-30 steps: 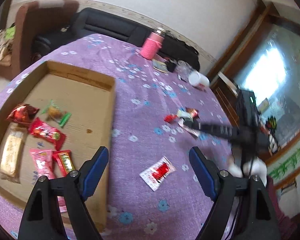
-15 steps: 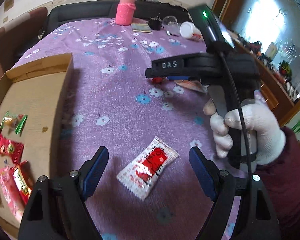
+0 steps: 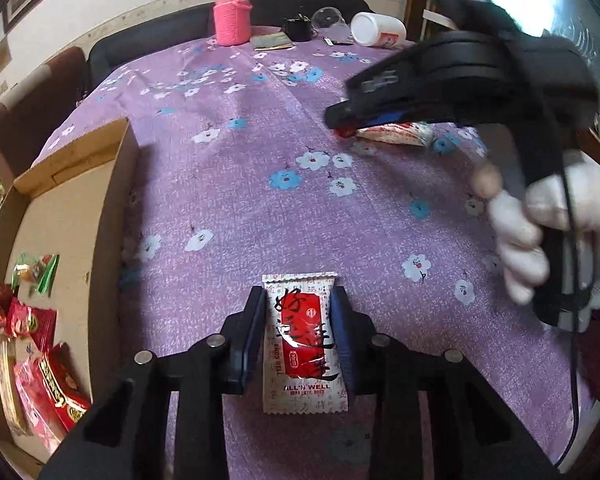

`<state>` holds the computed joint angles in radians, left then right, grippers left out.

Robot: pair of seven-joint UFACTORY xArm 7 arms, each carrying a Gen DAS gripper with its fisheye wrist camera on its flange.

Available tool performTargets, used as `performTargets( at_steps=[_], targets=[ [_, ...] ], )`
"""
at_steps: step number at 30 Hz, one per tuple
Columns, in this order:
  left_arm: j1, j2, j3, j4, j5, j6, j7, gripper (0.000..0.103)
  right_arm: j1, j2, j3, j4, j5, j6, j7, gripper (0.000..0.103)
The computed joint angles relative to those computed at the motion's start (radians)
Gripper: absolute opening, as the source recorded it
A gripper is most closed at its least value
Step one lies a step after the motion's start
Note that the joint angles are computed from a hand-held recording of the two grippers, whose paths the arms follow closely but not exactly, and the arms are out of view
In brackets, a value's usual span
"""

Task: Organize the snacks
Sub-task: 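Grasp the white-red packet with the left gripper while the right grasps a small red candy, then carry both snacks over the box and open both grippers to drop them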

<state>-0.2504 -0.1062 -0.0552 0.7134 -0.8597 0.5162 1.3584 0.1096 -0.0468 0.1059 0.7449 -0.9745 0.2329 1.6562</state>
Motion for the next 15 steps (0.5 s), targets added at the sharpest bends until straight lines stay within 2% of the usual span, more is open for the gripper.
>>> performTargets(
  at_steps=[4,9,15],
  targets=[
    [0.021,-0.012,0.023,0.013,-0.026,0.065,-0.009,0.03,0.005,-0.061,0.03,-0.029,-0.016,0.019,0.022,0.02],
    [0.073,-0.051,0.073,0.049,-0.059,0.208,-0.024,0.03,0.003,-0.114,0.082,-0.037,0.0,0.02,0.02,0.02],
    [0.182,-0.026,0.148,0.176,-0.101,0.384,-0.063,0.031,0.016,-0.118,0.138,0.026,0.021,0.019,-0.013,0.021]
  ],
)
